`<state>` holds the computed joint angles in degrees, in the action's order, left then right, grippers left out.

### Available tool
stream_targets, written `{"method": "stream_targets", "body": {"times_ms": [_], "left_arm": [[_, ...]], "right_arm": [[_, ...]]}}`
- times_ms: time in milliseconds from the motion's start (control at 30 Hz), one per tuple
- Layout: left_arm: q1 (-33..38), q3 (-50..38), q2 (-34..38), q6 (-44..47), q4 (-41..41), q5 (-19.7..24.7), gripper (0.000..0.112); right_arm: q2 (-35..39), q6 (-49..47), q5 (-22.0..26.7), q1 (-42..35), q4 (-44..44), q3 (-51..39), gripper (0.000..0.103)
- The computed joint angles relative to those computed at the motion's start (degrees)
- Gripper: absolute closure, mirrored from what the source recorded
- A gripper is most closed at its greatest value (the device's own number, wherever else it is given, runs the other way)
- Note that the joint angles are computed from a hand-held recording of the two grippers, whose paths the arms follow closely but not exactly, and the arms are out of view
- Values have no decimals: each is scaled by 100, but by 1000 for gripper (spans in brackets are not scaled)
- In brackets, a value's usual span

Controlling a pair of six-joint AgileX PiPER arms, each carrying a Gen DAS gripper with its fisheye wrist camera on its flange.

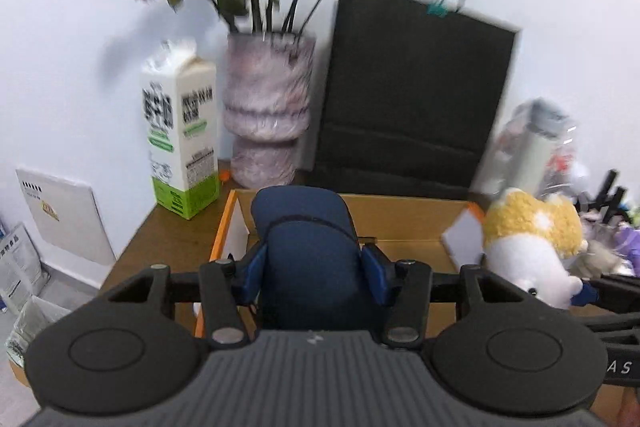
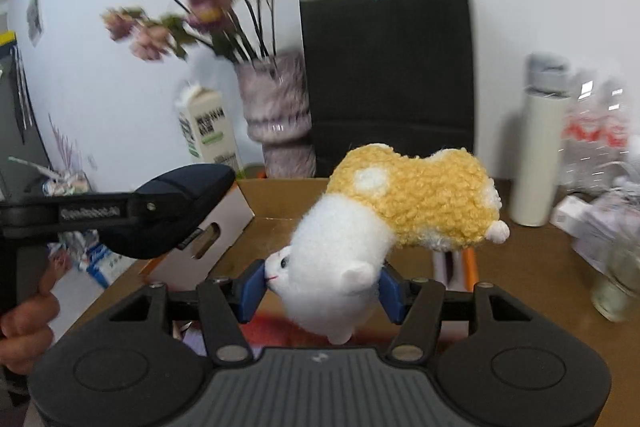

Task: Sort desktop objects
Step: 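Carry plush sheep into box with right tool while left tool carries navy case, then carry sparkly bag into box with left tool while right tool carries white item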

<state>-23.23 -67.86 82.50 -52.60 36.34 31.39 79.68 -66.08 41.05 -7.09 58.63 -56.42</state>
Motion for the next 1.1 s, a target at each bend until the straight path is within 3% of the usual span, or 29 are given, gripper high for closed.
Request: {"method": "stream_targets", "body": {"times_ms": [100,233,333,400,433,467,533,633,733,900,1000,1100], "left_arm": [[413,-933,1039,981,-986,208,60],[631,-1804,1943,1597,-1494,687,58],[596,-2378,2395,1914,-1559,1355,57],[609,-2282,2308,2020,-1500,1267,53],[636,-2162,2181,2070,-1473,1167,41],[641,-1996,2000,2091,-1413,1051,33],[593,-1739,1646,2113,-1255,936,30],[487,-1798,1352,2104,-1051,1356,9],[274,-1511,916,1820,-641,1833,9],[-149,146,-602,806,-70,1572,9],[-467,1052,-1492,187,19,1521,9],[-1213,1872,-2132,-810,575,1793,9]], "right_arm": [[1304,1328,128,618,-1173,-1405,46],[2858,2537,755,951,-2143,-3090,44],[3438,3026,850,1104,-2561,-3658,38],[3589,3198,773,1263,-2953,-3807,28],[3569,3445,652,1378,-3283,-3786,25],[3495,3666,492,1464,-3567,-3697,25],[3336,3777,313,1478,-3654,-3587,24],[2911,3627,333,1287,-3331,-3216,16],[2320,3814,166,1188,-3501,-2643,16],[799,3786,-1035,1164,-3674,-770,14],[-131,3176,-1579,1038,-3092,439,14],[-997,2101,-1910,893,-2094,1563,14]]}}
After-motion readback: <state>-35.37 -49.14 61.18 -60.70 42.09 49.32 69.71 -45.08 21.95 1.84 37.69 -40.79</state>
